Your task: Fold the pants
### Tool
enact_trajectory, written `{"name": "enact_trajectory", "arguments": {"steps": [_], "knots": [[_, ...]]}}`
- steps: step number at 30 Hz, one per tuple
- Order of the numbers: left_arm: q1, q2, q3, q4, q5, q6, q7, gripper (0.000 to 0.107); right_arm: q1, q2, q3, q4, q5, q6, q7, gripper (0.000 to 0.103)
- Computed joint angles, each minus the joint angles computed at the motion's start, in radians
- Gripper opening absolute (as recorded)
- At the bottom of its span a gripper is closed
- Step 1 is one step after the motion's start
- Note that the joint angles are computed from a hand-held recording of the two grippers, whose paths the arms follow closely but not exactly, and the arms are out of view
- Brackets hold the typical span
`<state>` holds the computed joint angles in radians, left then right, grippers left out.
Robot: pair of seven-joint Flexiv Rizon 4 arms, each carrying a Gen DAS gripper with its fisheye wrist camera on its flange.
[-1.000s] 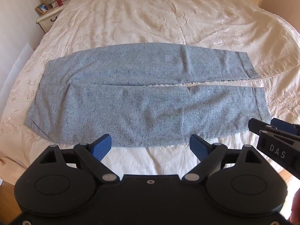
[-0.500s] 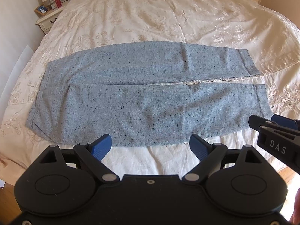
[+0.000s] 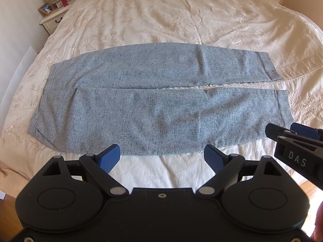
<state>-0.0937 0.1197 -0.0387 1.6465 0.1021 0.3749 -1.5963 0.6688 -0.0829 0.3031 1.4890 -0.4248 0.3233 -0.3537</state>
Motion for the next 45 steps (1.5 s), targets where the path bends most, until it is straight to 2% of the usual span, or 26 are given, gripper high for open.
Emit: {"name": "enact_trajectory", "arguments": {"steps": [30,39,45], "knots": [[0.005,0.007,0.003,0.006,-0.015,-0.012,0.004,0.091,0.007,-0.006,0.002,-0.002,-0.001,0.011,-0.009,0.05],[0.017,-0.019,0.015,-0.009,-0.037,-0.027,0.029,0.091,0.024,-0.048,-0.007,-0.049,0.014,-0.01,-0.01,0.05],[0.035,-0.045,0.033,-0.018,-0.068,-0.019,0.09,0.091,0.048,-0.1,-0.023,-0.107,0.015,-0.04,0.005,0.05]]}}
